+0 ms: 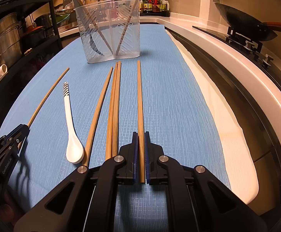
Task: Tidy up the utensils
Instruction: 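Grasp a wooden chopstick with the left gripper, then lift both held chopsticks into the clear holder and open both grippers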
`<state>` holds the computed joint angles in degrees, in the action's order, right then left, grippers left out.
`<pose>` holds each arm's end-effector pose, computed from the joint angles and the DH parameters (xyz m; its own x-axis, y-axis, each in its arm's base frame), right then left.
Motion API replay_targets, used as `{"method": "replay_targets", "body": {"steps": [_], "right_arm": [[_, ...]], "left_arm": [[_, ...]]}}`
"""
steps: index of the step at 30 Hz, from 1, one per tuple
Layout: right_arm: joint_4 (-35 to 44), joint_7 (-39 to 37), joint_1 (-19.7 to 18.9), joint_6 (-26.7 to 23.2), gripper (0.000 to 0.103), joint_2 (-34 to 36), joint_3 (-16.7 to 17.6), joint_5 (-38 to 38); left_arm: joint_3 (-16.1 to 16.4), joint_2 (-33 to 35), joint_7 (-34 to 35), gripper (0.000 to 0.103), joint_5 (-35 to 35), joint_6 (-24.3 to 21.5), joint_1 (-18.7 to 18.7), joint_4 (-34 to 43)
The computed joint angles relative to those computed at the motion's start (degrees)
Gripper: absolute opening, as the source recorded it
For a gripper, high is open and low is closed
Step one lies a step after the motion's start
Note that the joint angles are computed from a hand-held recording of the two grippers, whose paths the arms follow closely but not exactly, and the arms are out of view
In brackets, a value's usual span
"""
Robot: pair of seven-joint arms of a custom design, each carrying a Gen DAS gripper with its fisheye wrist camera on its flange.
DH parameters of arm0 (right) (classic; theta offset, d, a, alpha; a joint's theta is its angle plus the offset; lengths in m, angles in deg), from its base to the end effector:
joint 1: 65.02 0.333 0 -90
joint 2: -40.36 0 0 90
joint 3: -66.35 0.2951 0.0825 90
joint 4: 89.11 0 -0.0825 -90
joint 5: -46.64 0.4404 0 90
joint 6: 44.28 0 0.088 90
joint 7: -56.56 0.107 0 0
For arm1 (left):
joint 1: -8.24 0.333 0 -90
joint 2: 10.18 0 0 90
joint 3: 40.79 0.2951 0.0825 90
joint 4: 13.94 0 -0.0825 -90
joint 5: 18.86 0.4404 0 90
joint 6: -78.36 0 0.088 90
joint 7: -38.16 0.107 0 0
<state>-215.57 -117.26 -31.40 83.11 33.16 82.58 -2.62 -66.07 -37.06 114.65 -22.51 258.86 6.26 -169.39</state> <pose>0.3895 0.4267 0.4069 -0.2999 -0.9539 -0.0107 -0.6933 0.2256 -0.6845 0.4298 -0.2086 0.4075 -0.2381 -0.9706 0.0359 -0.6236 0.1245 -0.7718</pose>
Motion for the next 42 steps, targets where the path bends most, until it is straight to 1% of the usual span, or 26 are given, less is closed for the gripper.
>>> {"method": "replay_targets", "body": {"steps": [1, 5, 7, 9, 11, 13, 16, 21, 29, 32, 35, 37, 40, 42], "right_arm": [[0.00, 0.00, 0.00, 0.00, 0.007, 0.00, 0.00, 0.00], [-0.52, 0.65, -0.04, 0.86, 0.006, -0.62, -0.05, 0.11], [-0.72, 0.86, 0.01, 0.19, 0.006, -1.36, 0.27, -0.23], [-1.61, 0.94, 0.00, 0.85, 0.006, -2.97, 0.34, 0.04], [-2.31, 0.74, -0.13, 0.97, 0.006, -4.51, 0.68, 0.41], [-2.64, 0.60, -0.18, -0.42, 0.006, -6.06, 1.45, 0.26], [-3.44, -0.26, -0.23, -1.43, 0.006, -8.59, 2.35, 0.48], [-3.72, -1.97, -0.47, -3.90, 0.006, -12.08, 4.00, 0.19], [-1.67, -5.52, -1.16, -6.69, 0.006, -15.64, 6.26, -1.57], [-0.42, -7.00, -1.54, -7.06, 0.006, -16.20, 6.73, -2.28], [0.62, -7.89, -1.98, -7.13, 0.006, -16.51, 7.01, -2.64], [1.36, -8.63, -2.25, -7.17, 0.006, -16.42, 7.16, -2.75], [2.60, -9.75, -2.60, -7.05, 0.006, -16.08, 7.30, -2.99], [3.13, -10.53, -2.79, -6.50, 0.006, -16.12, 7.02, -2.86]], "left_arm": [[0.01, 0.00, -0.01, 0.007, 0.01, 0.00, 0.00, 0.00], [-1.81, -0.91, -0.83, 0.006, 0.76, 0.17, 1.70, -0.31], [-1.32, -1.72, -0.73, 0.006, 0.71, 0.67, 1.38, -0.73], [0.33, -2.86, -0.01, 0.006, 0.19, 1.12, -0.13, -1.43], [2.91, -4.28, 1.30, 0.006, -0.74, 1.94, -2.53, -2.43], [3.88, -5.70, 2.30, 0.006, -1.66, 2.55, -3.46, -3.25], [6.33, -8.02, 3.81, 0.006, -3.45, 2.56, -5.78, -4.37], [8.71, -12.53, 6.21, 0.006, -5.47, 2.35, -8.05, -6.31], [17.17, -18.03, 12.72, 0.006, -8.81, -0.09, -15.16, -6.51], [18.44, -19.28, 15.20, 0.006, -9.83, -0.99, -16.35, -5.93], [20.58, -20.18, 18.08, 0.006, -11.06, -2.19, -18.28, -4.82], [22.17, -20.28, 20.05, 0.006, -12.19, -3.64, -19.75, -3.41], [23.45, -20.58, 22.14, 0.006, -14.34, -4.78, -20.88, -1.40], [24.24, -20.28, 23.68, 0.006, -15.54, -6.70, -21.62, 0.64]]}}
